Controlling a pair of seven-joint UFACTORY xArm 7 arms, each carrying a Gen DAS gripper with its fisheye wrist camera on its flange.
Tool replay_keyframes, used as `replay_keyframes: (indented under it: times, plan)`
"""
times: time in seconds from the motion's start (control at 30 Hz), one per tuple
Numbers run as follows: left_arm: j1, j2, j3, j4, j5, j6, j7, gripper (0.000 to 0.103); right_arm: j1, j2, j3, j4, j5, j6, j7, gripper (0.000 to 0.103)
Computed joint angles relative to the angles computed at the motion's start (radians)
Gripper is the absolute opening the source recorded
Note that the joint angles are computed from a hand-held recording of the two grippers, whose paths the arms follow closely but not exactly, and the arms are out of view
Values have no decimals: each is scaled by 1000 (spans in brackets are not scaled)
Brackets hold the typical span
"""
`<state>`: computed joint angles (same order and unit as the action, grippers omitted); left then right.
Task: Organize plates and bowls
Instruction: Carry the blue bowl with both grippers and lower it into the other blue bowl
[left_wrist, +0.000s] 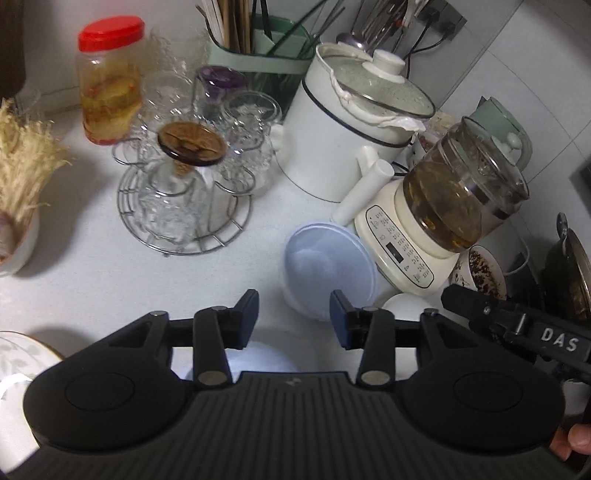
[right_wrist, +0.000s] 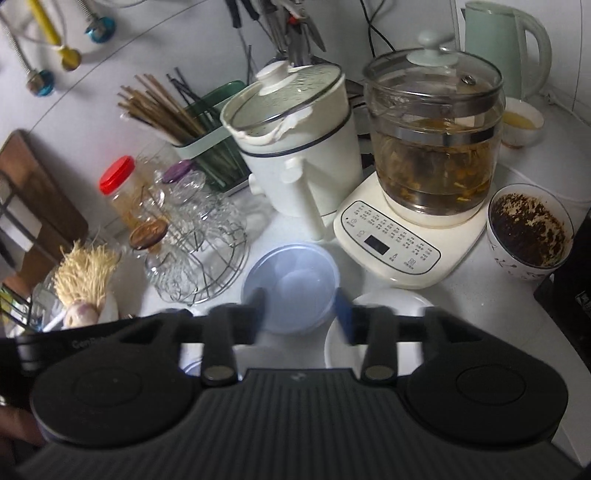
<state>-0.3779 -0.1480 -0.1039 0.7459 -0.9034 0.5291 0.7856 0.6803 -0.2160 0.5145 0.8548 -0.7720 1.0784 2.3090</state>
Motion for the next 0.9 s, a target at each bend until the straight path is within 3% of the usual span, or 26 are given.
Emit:
replay_keyframes:
  times: [0.13,0.43,0.6,0.7,0.9]
  plan:
    - [-15,58,-29,23,-2,-53,-27,52,-26,-54,-33,-90,-12,-111,-11,52]
    - [-24,198,-101,68,70,-204,-238,50,-171,-93,-80,-254,-76,-433,-102,46]
    - [-21,241,-132,65,129,-277,-324,38,-248,-66,-79,-288,-124,-556,-101,35]
    - [-1,261,-157,70,81,-297,-316,30,-285,-48,-81,-304,-183,-639,-81,34]
    - [14,299,-184,86,71,-319,-321,13,-305,2,-106,-291,-208,-676,-125,25]
